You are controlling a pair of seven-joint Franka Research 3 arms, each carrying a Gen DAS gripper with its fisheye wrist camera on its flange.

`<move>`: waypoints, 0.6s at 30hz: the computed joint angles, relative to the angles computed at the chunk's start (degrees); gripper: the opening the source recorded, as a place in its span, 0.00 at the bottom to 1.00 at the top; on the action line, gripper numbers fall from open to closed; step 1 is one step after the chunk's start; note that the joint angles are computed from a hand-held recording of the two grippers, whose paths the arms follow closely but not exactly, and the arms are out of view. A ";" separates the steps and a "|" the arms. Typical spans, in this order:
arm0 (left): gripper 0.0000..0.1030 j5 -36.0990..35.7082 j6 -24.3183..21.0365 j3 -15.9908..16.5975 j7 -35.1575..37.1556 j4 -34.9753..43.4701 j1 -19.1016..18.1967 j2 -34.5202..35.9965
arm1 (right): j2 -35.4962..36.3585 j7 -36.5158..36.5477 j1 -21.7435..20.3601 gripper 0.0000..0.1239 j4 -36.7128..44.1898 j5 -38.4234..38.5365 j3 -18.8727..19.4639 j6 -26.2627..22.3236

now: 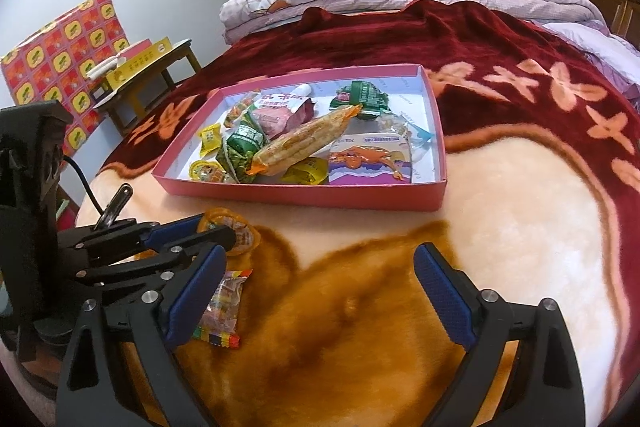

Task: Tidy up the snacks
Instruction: 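Grasp the orange jelly candy with left gripper while right gripper grasps the striped candy packet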

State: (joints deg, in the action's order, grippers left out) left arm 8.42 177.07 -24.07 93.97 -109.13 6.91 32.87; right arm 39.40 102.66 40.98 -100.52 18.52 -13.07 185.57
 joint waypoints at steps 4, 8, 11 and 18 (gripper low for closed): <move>0.31 0.65 -1.36 2.10 -0.52 1.54 -2.30 0.97 | -0.40 0.24 -0.17 0.78 -0.73 0.45 0.07 0.23; 0.32 1.07 -0.70 2.76 -0.65 2.01 -3.03 1.60 | -0.45 0.23 -0.69 0.78 -0.89 0.73 0.60 0.08; 0.26 1.12 0.63 0.84 0.23 1.25 -1.16 1.66 | -0.53 0.05 -1.48 0.78 -0.96 0.64 1.53 0.10; 0.18 1.19 3.44 -2.84 0.16 -1.70 3.36 -0.11 | -0.61 -0.25 -1.15 0.78 -0.89 0.08 1.71 -0.24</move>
